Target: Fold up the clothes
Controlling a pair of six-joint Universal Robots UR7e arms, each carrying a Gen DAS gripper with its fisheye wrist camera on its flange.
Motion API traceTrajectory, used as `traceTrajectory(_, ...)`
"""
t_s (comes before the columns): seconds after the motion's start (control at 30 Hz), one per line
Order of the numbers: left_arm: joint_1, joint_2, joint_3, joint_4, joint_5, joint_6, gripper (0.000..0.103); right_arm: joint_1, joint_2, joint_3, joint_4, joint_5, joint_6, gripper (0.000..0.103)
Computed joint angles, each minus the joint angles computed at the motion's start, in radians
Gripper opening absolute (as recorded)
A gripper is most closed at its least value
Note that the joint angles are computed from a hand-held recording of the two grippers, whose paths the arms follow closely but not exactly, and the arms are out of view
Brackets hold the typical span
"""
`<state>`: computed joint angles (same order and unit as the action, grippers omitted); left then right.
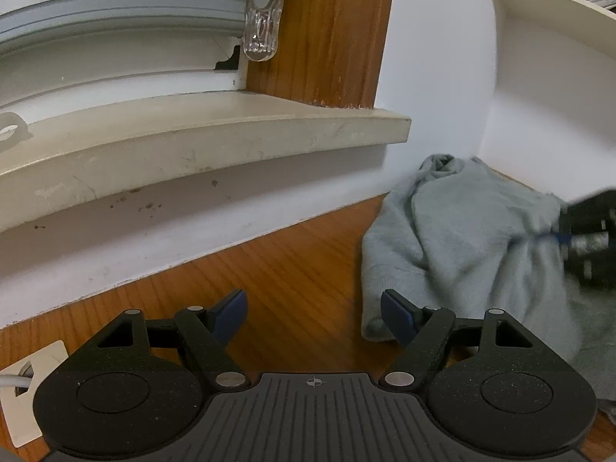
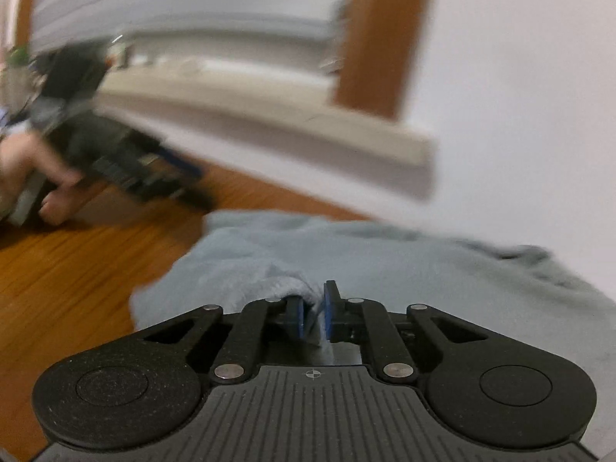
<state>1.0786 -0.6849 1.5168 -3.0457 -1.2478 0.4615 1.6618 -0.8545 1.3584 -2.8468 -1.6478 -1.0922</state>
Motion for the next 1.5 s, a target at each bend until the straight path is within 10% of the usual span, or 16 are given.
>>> traceTrajectory(0.2, -0.002, 0.005, 0.001, -0.006, 0.010, 0.011, 0.079, -0.033, 0.070, -0.234, -0.228, -0.119, 0.041, 0.008)
traceTrajectory(0.27, -0.002, 0.004, 0.004, -0.013, 0.010, 0.014, 0.079, -0.044, 0.119, -0.364, -0.342, -0.216, 0.173, 0.011)
traceTrajectory(0.37, -0.003, 0.003, 0.008, -0.023, 0.007, 0.021, 0.079, -0.064, 0.175, -0.550, -0.372, -0.363, 0.355, 0.037)
traceTrajectory(0.47, -0.003, 0.004, 0.008, -0.022, 0.005, 0.030, 0.079, -0.090, 0.179, -0.575, -0.402, -0.416, 0.334, 0.052)
traceTrajectory(0.87, -0.007, -0.004, -0.008, 0.108, -0.026, 0.071, 0.079, -0.150, 0.024, -0.201, -0.270, -0.251, 0.262, 0.080)
traceTrajectory(1.23, -0.008, 0.024, -0.055, 0.185, -0.032, -0.006, 0.079, -0.171, 0.026, -0.224, -0.130, -0.240, 0.310, 0.082)
traceTrajectory(1.4, -0.012, 0.062, -0.078, 0.113, -0.005, -0.011, 0.053, -0.174, 0.038, -0.248, -0.098, -0.241, 0.322, 0.082)
traceTrajectory(1.47, -0.008, 0.068, -0.082, 0.091, -0.016, -0.019, 0.003, -0.176, 0.039, -0.253, -0.088, -0.237, 0.330, 0.082)
traceTrajectory(1.5, -0.008, 0.070, -0.078, 0.067, -0.013, -0.010, 0.003, -0.177, 0.037, -0.252, -0.089, -0.235, 0.340, 0.082)
